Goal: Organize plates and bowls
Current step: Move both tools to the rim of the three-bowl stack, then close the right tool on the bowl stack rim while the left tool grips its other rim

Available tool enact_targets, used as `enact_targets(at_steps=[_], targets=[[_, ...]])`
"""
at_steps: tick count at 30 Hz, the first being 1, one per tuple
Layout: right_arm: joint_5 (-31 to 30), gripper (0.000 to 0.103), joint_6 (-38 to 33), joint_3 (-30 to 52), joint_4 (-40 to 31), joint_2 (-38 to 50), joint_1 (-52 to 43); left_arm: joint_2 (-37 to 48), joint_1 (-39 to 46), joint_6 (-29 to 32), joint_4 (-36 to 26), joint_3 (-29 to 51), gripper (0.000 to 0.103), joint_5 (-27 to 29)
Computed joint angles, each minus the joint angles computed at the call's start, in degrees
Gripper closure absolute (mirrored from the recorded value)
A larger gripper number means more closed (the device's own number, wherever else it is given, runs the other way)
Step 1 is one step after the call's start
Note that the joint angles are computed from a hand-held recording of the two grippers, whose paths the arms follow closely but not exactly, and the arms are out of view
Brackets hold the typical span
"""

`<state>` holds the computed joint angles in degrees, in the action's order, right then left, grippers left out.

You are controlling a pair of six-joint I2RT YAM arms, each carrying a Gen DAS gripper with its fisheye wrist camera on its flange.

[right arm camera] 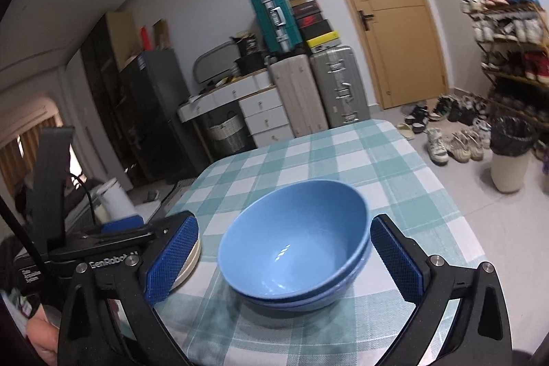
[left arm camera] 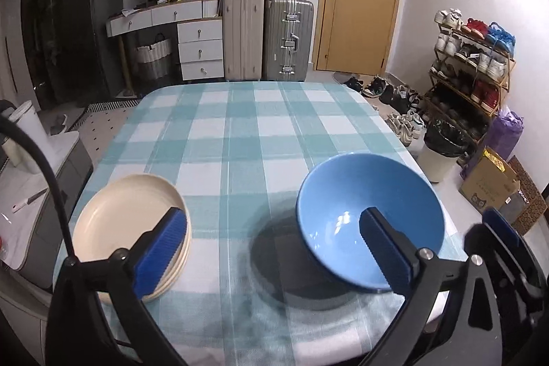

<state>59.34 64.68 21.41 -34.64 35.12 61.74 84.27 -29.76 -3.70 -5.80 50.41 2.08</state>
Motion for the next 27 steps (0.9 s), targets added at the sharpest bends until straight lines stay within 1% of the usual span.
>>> enact_targets(at_steps=[2, 3, 5, 7, 9, 10, 11, 12, 13, 14, 15, 16, 17, 19, 21, 24, 27], targets=[[-0.98, 0.001, 1.28, -0.29, -1.72, -1.96, -1.32, 1.21, -0.58, -0.58, 0.79, 1.01, 0.001, -0.98], [-2.67, 0.001, 0.8, -0.92, -1.67, -3.72, -3.25, 2.32, -1.11, -0.54, 0.83, 2.04, 0.0, -1.75], [-4.79, 0.001, 1.54, -1.33, -3.0, -5.56, -6.56, 4.38, -1.95, -0.17, -0.84, 4.53, 0.0, -2.94], [-6.52, 0.001, 2.31, -1.49, -4.38, -6.83, -9.32, 6.83, -2.36, 0.06, -2.42, 7.35, 0.0, -2.79], [-12.33, 0.001, -0.85, -2.26, -2.65, -8.44, -15.68, 8.66, -2.35, -0.61, -2.56, 9.09, 0.0, -2.53], [-17.56, 0.001, -3.25, -2.91, -0.99, -9.18, -21.03, 9.56, -2.38, -0.81, -2.78, 9.96, 0.0, -2.3], [-21.23, 0.001, -5.29, -3.45, 0.4, -9.87, -24.58, 10.65, -2.5, -1.05, -3.29, 11.02, 0.0, -2.42], [-27.35, 0.001, -8.43, -4.39, 2.67, -10.83, -30.54, 11.61, -2.55, -1.24, -3.62, 11.82, 0.0, -2.37], [-30.83, 0.001, -9.82, -4.93, 4.28, -10.4, -34.21, 12.46, -2.57, -1.21, -3.85, 12.42, 0.0, -2.37], [-35.68, 0.001, -11.91, -5.39, 6.26, -9.17, -39.71, 13.44, -2.71, -1.14, -4.31, 13.11, 0.0, -2.85], [-38.68, 0.001, -13.25, -5.71, 7.78, -8.07, -43.08, 15.12, -2.93, -1.12, -5.77, 14.65, 0.001, -3.86], [-42.98, 0.001, -14.92, -6.08, 10.03, -6.03, -47.79, 16.58, -2.74, -1.27, -6.96, 16.03, 0.001, -3.37], [-44.88, 0.001, -15.4, -6.33, 11.45, -4.61, -49.78, 17.65, -2.31, -1.63, -8.01, 17.14, 0.001, -1.89], [-51.44, 0.001, -17.11, -6.84, 15.96, 0.4, -55.88, 19.49, -1.82, -2.65, -10.23, 19.38, 0.001, -0.1], [-57.11, 0.001, -18.87, -6.84, 20.57, 6.68, -60.24, 20.73, -1.72, -3.28, -11.3, 20.87, 0.001, 0.05], [-60.03, 0.001, -19.68, -6.25, 24.81, 13.1, -61.82, 22.66, -1.36, -3.51, -13.57, 23.39, 0.001, 1.74], [-59.24, 0.001, -19.96, -5.29, 26.09, 16.52, -61.06, 25.61, -0.83, -3.71, -17.12, 27.34, 0.001, 4.14]])
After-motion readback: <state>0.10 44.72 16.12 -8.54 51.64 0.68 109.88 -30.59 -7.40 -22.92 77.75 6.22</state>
